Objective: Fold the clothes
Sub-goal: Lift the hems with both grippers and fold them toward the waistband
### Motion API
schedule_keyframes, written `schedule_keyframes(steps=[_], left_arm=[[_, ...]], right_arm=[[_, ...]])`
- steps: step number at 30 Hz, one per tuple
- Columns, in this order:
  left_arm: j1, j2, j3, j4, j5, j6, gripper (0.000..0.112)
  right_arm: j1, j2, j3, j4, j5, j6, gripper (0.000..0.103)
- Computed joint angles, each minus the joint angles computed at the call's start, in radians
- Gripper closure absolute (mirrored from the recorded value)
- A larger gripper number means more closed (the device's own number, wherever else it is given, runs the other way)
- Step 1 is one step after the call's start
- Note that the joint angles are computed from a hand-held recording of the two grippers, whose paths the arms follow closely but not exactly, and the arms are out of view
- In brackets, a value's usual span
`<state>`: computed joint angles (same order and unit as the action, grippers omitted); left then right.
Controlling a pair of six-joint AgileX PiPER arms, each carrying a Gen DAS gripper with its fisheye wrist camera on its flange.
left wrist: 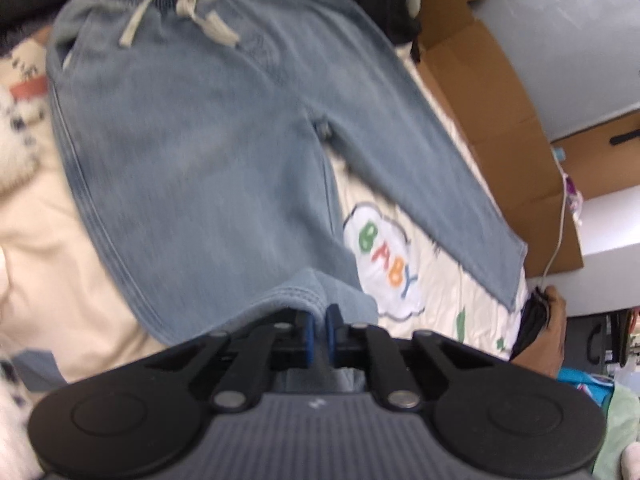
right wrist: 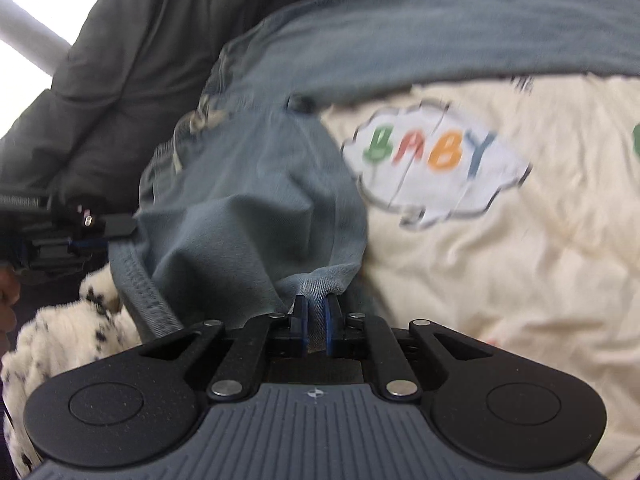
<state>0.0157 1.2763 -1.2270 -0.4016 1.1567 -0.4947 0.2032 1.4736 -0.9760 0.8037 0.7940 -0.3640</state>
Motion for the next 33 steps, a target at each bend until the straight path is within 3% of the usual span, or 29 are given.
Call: schedule_keyframes(steps=[7,19,23,28,33], left_arm=[[0.066,0.013,-0.037,-0.036,-0.018,0.056,0.105],[0.163,-0.006,-0.109,-0.121,-0.058,0.098,0.106],[0.224,-0.018,-0.114,-0.115,-0.055,0.104,0.106],[0.321,-0.021,-0.119,-0.044,-0.031,0.08,0.106],[0.398,-0.005,-0.101,0.033,-0.003,0.083,0.106]], right_arm=[[-0.059,0.068,-0.18,-0.037,0.044,0.054,0.097],[-0.073,0.297,-0.737,-0.098,0.226,0.091,0.097],[-0.064,0.369,-0.862,-0.064,0.25,0.092,0.103],[-0.04,0.439,-0.934,-0.049,0.244,0.104,0.103],[-0.025,0.389,-0.772,-0.068,0.206,0.082,0.101]])
